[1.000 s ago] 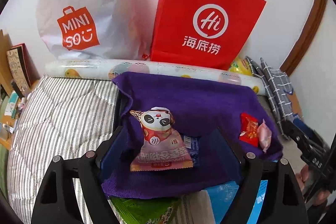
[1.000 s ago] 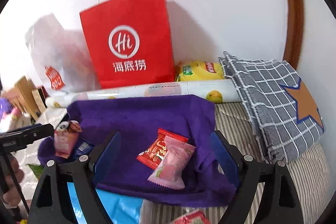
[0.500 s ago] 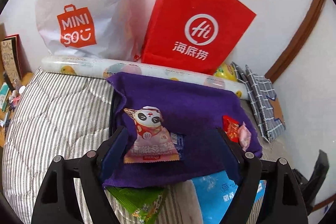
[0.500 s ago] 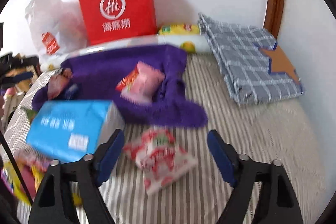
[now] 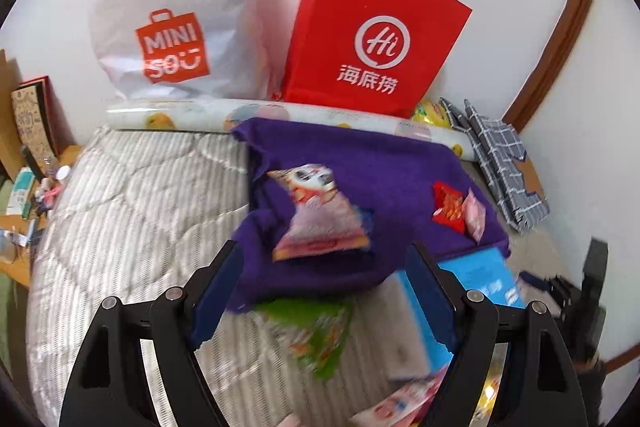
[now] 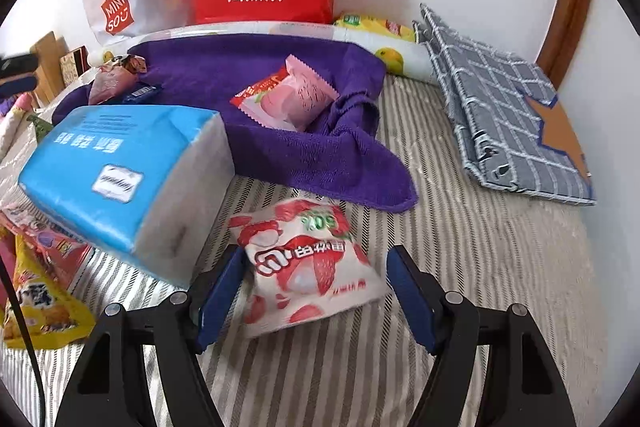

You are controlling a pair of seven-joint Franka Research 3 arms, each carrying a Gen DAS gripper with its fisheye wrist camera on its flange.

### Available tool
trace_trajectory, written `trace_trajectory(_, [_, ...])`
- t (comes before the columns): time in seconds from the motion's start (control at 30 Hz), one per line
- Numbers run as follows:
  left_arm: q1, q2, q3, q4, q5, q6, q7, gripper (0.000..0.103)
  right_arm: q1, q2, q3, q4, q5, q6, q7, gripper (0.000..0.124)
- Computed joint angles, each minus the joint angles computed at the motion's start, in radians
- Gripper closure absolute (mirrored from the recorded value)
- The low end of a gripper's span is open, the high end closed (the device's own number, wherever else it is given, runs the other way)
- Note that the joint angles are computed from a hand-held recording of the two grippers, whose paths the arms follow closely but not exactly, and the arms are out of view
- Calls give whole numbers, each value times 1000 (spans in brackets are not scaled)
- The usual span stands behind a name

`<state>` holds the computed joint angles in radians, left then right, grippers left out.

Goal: Organize snacks
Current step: 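Grasp the white strawberry-print bag with the right gripper while the left gripper grasps the green snack bag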

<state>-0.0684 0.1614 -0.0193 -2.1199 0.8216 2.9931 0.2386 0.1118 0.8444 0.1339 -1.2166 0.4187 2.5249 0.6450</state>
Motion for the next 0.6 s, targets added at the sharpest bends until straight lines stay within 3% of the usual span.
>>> trace_trajectory(0.07, [-4,-24,1,-29,20,-14,-7,21,-3,45,-1,85,3,-75,40,51])
trace_trajectory(0.13, [-7,-41,5,-50,65,-27,-57,21,-1,56,-5,105,4,-88,65,56])
trace_trajectory(0.2, [2,-50,1,-67,96,-16,-93,21,-4,31,-1,61,10,-53,54,69])
trace_trajectory(0.43, [33,-36,-36,-83,6,-21,-11,21,15,-106,-23,-190,-4,153,50,71])
trace_trajectory(0.53, [48,-9,-57,-84,-114,14,100,21,11,-122,-24,-222,-7,172,67,70])
trace_trajectory(0.6, [40,17,-61,-70,-159,16,158,21,3,-114,-19,-204,-2,143,90,70])
